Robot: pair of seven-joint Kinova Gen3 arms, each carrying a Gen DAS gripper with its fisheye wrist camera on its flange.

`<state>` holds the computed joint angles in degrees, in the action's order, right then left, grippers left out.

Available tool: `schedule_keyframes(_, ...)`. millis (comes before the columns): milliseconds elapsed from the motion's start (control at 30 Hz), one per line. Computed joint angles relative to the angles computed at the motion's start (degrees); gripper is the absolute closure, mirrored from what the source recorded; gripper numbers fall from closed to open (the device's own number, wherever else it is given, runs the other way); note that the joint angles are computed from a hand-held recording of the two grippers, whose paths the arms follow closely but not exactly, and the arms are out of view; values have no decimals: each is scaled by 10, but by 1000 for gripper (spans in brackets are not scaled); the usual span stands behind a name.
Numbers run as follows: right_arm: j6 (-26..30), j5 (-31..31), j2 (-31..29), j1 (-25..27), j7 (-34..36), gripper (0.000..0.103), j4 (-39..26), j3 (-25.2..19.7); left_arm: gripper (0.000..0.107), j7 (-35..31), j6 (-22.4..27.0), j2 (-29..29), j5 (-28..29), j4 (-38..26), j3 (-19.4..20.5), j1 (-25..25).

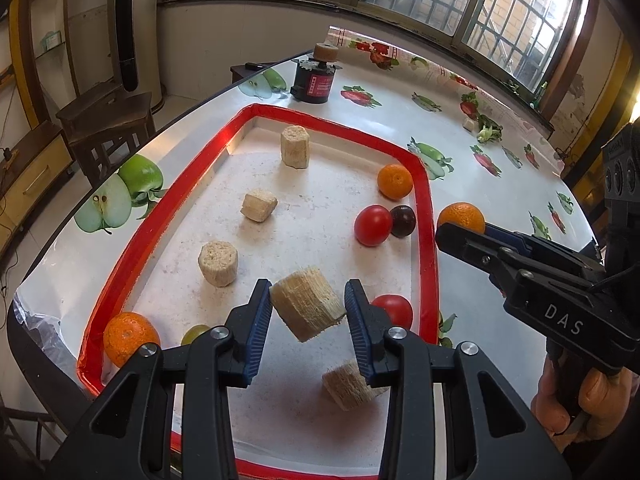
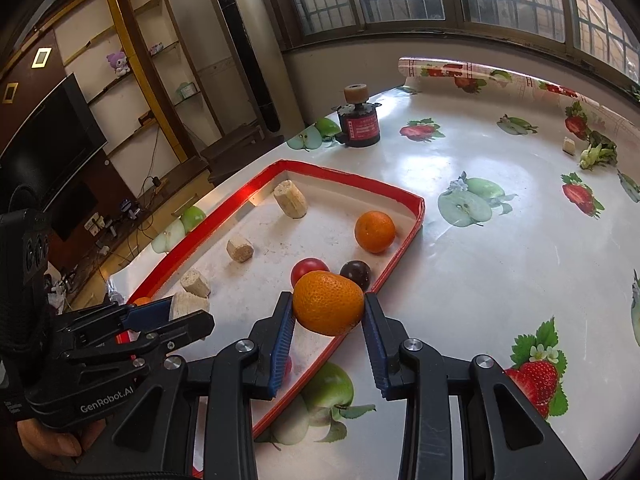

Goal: Organize fruits
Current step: 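Carry the square cork with the left tool while the right tool carries the orange over the tray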

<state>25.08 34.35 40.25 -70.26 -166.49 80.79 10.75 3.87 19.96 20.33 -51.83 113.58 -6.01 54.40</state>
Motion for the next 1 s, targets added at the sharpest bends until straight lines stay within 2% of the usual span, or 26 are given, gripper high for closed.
schedule_keyframes(267,10,-29,26,30,53,69,-38,-33,72,-9,-9,9,12,-1,-6,-7)
schedule_keyframes(667,21,-67,50,48,108,68,-70,-41,72,-69,-23,25,71,-7,-23,-8)
schedule_keyframes(1000,13,-79,56,45,122,68,-75,-30,72,-109,-35,34,117,-9,-46,4)
